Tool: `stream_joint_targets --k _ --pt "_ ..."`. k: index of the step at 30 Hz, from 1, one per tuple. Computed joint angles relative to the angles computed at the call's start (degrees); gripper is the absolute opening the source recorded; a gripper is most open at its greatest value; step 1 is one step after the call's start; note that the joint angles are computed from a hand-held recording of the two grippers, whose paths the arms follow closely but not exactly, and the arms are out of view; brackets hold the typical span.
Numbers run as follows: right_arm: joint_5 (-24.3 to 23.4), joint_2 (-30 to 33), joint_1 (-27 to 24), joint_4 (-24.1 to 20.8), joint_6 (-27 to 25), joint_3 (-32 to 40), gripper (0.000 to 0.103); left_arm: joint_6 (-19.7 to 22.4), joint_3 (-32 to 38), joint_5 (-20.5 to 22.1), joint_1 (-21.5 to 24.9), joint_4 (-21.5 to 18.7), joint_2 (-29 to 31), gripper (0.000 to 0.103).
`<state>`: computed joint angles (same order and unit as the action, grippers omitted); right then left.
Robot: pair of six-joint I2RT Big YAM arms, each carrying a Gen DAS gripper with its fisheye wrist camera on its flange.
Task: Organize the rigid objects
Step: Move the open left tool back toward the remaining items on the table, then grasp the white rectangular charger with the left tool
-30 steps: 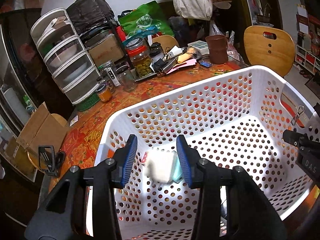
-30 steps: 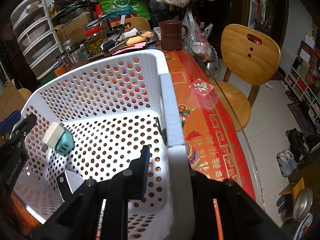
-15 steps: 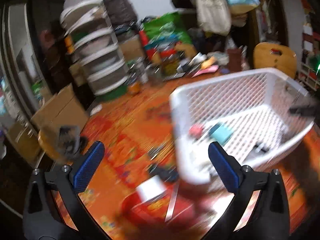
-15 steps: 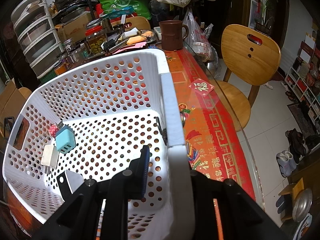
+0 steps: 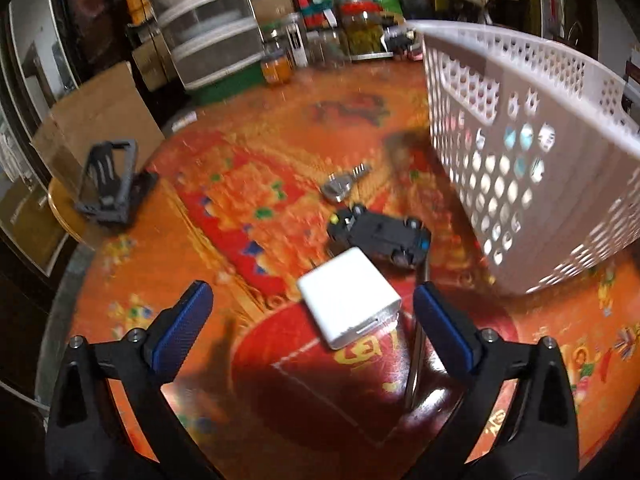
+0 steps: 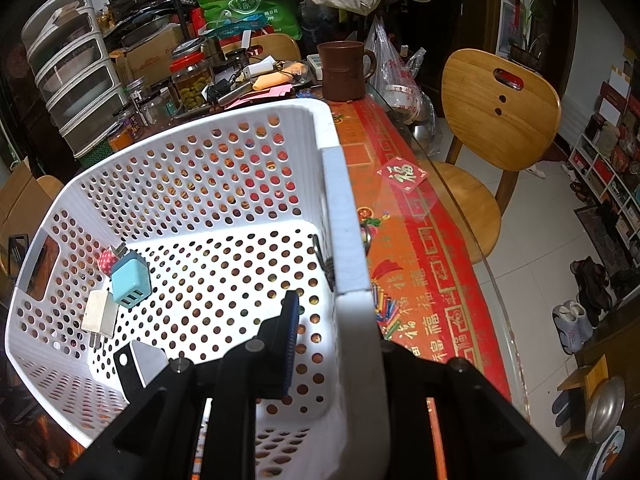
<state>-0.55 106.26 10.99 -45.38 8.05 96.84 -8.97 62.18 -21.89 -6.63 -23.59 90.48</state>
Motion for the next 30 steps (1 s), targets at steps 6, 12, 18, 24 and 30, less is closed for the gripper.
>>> stream_joint_targets --k 6,12,18,24,30 --pt "0.0 -0.1 -0.1 -0.1 -0.2 -0.1 0.02 -3.1 1.1 2.3 0.8 -1.9 1.8 0.08" --pt "0.0 -0.1 -0.1 -0.1 -0.2 -0.1 0.02 -3.0 2.1 1.5 0.5 -2.1 2.4 0.049" --pt "0.0 -0.1 -0.1 -0.1 -0.2 -0.1 0.02 -3.0 2.1 -1.7 0.0 -1.7 1.6 0.047" --pt "0.0 -0.2 -0.1 -0.1 -0.1 -0.1 0.02 -1.3 3.8 -5.7 0.5 -2.0 -0.8 0.046" --pt "0.1 0.0 0.0 -0.4 -0.3 0.2 0.02 0.1 6.6 -7.3 0.7 -3.8 -2.4 0.045"
